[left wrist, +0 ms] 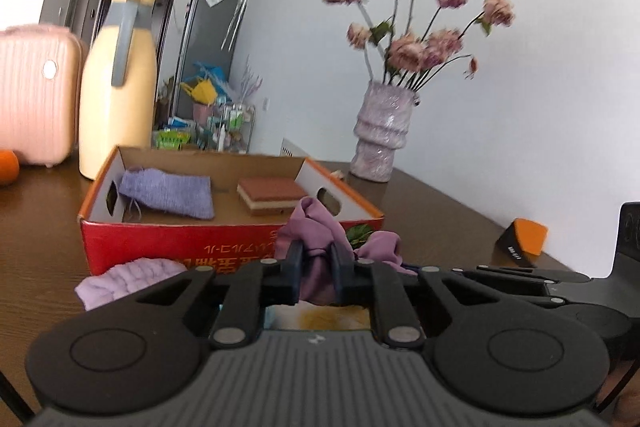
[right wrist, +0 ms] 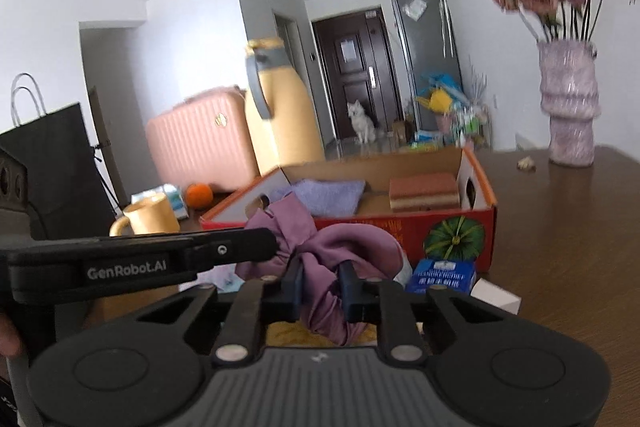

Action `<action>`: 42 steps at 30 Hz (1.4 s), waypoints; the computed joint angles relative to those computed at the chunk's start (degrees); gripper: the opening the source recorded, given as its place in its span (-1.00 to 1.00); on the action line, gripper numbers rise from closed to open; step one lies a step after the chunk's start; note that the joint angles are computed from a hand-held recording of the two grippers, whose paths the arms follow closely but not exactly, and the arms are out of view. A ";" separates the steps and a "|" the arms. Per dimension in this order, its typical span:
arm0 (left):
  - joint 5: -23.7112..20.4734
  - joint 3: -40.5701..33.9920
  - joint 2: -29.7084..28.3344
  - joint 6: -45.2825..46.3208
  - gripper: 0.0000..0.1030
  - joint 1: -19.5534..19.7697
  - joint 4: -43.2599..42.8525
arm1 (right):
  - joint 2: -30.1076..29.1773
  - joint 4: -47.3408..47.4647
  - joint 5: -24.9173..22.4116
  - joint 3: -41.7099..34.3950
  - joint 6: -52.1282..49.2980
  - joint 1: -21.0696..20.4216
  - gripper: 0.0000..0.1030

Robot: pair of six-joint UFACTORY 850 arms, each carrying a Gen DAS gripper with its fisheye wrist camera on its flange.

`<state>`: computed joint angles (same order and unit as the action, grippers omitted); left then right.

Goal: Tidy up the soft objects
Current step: 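Lift the purple satin bow with the right tool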

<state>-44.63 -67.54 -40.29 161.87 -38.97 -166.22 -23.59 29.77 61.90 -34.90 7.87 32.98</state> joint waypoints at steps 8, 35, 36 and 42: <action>-0.63 11.62 7.34 1.14 -0.71 -1.92 -6.29 | 4.09 7.78 3.05 5.32 -2.73 9.58 -0.66; -4.79 19.63 5.99 -25.37 0.00 3.36 12.03 | 1.26 0.05 -4.75 6.65 12.03 12.37 -0.46; -5.87 19.45 5.53 -28.22 0.00 4.04 13.67 | 0.69 -0.36 -4.87 6.29 12.21 12.21 -0.48; -8.89 18.09 3.43 -36.94 -0.47 6.14 18.28 | -0.68 -2.06 -5.08 5.29 13.45 11.82 -0.53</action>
